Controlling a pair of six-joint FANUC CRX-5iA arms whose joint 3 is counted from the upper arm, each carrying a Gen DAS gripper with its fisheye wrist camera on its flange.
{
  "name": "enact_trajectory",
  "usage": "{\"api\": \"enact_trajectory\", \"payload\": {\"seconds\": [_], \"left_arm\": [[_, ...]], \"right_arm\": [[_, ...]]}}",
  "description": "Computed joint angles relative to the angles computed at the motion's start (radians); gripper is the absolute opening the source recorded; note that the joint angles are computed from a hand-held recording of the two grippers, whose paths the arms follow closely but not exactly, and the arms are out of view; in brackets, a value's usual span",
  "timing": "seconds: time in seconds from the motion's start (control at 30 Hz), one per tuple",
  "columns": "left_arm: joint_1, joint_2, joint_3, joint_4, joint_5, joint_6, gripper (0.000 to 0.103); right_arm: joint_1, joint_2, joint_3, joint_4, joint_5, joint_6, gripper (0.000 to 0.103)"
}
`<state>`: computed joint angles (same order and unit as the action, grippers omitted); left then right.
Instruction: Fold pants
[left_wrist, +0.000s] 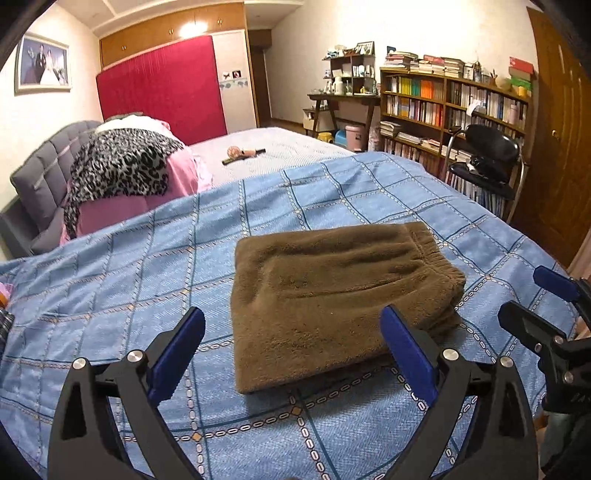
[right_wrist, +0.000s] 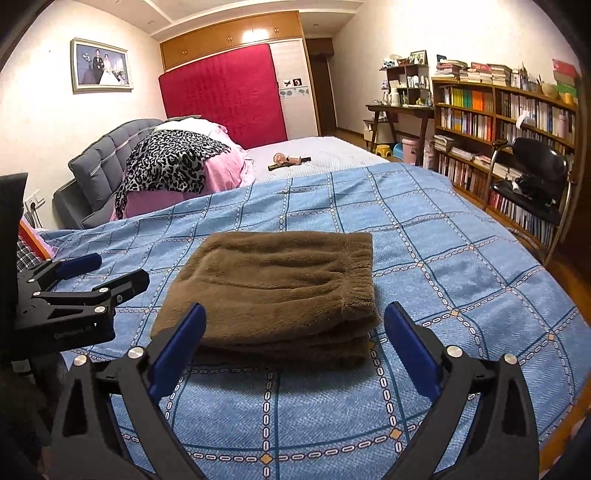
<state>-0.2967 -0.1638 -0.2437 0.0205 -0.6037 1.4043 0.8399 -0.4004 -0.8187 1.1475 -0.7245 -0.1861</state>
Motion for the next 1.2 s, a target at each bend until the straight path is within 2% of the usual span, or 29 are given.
{"api": "enact_trajectory", "payload": {"seconds": [0.17, 0.4, 0.63, 0.83, 1.07, 1.2], "left_arm": [[-0.009, -0.022, 0.002, -0.028, -0.032, 0.039, 0.095], [-0.006, -0.059, -0.02, -0.036, -0.015, 0.047, 0.095], [-0.031, -0.062, 0.007, -0.112, -0.05, 0.104, 0.095], [-0.039, -0.061, 0.014, -0.132, -0.06, 0.125, 0.095], [-0.032, -0.061, 0.003, -0.093, -0.049, 0.095, 0.095], [-0.038, -0.053, 0.013, -0.114, -0.055, 0.115, 0.095]], "right_arm": [[0.057, -0.009, 0.01, -0.011, -0.066, -0.013, 0.1], [0.101, 0.006, 0.031, -0.013, -0.137, 0.009, 0.1], [0.117, 0.012, 0.033, -0.011, -0.158, -0.003, 0.1], [0.117, 0.012, 0.034, -0.012, -0.161, -0.002, 0.1], [0.112, 0.028, 0.047, -0.015, -0.175, 0.01, 0.1], [0.106, 0.033, 0.052, -0.015, -0.172, 0.013, 0.1]]}}
